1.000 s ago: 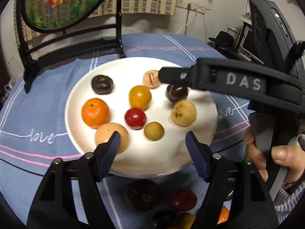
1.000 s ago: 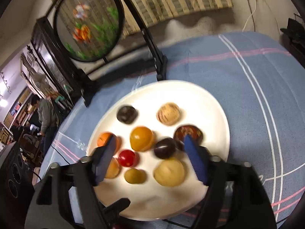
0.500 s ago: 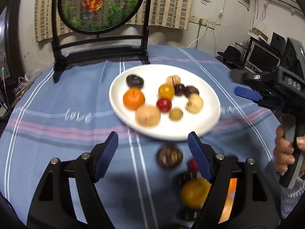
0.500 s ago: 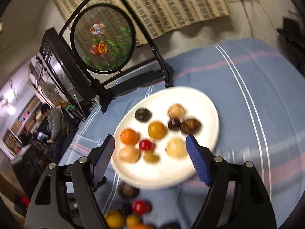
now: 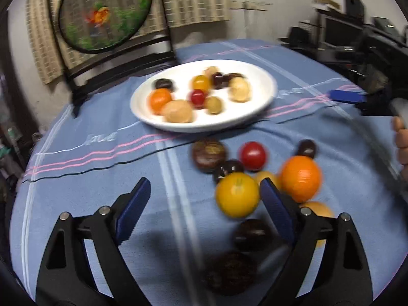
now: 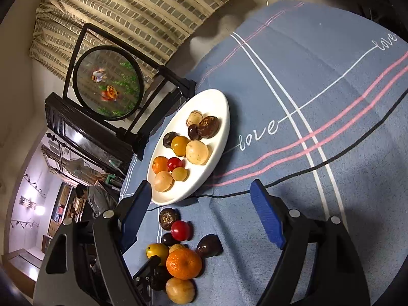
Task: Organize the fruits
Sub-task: 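Move both open tools back to the fruit pile, then grasp the yellow lemon with the left tool while the right tool grasps a dark brown plum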
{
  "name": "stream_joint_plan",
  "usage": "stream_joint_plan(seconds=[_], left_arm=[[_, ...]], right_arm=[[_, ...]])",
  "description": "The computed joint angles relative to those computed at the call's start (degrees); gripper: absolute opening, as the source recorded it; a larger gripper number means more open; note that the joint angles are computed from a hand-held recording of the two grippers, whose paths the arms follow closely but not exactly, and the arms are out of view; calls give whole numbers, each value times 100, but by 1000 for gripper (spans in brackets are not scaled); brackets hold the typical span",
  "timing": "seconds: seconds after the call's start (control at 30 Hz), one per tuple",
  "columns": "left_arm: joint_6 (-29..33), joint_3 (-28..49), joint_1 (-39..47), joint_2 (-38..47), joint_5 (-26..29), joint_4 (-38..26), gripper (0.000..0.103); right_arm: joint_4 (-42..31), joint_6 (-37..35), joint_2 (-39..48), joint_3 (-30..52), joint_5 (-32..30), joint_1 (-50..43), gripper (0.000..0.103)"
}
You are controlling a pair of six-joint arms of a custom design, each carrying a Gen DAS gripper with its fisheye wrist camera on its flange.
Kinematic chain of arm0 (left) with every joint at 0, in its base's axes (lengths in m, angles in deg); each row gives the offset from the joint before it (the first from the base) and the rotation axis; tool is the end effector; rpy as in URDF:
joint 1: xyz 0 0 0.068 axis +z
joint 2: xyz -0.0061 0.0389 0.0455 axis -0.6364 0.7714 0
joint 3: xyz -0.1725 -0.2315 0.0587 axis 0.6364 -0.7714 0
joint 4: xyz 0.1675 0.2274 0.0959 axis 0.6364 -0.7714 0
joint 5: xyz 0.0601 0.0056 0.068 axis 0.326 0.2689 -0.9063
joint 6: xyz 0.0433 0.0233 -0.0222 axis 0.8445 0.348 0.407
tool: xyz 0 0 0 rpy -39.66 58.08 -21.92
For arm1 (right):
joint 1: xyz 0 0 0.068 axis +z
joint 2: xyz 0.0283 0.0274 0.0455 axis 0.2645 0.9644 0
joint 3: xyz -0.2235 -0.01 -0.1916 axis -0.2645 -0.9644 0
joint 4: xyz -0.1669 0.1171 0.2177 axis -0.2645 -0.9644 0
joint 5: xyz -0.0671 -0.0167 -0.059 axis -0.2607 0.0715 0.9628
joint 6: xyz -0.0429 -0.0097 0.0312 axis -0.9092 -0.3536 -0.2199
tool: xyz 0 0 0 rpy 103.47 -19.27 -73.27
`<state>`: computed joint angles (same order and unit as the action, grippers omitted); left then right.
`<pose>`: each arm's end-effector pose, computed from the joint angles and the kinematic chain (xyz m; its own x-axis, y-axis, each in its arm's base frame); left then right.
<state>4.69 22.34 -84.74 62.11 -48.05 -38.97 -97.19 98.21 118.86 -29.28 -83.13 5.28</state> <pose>0.2067 -0.1812 0.2034 -0.6718 0.1871 -0.7167 0.1103 0.9820 0.1531 0.2964 -0.0258 0.2341 -0.8239 0.3659 -0.4328 -0.0935 0.6655 0.7405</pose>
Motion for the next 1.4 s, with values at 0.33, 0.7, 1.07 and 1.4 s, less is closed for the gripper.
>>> stream_joint_plan(seconds=[0.33, 0.7, 1.07, 1.4], left_arm=[[-400, -528, 666, -844, 240, -141, 88], [130, -545, 229, -713, 466, 196, 73], [197, -544, 1104, -478, 2829, 530, 54], [-3, -641, 1559, -566, 3619, 500, 41]], right_arm=[[-89, -123, -177, -13, -232, -34, 81], [-226, -281, -222, 32, -79, 70, 81], [-247, -316, -235, 15, 261, 122, 81], [-281, -386, -217, 17, 366, 162, 81]])
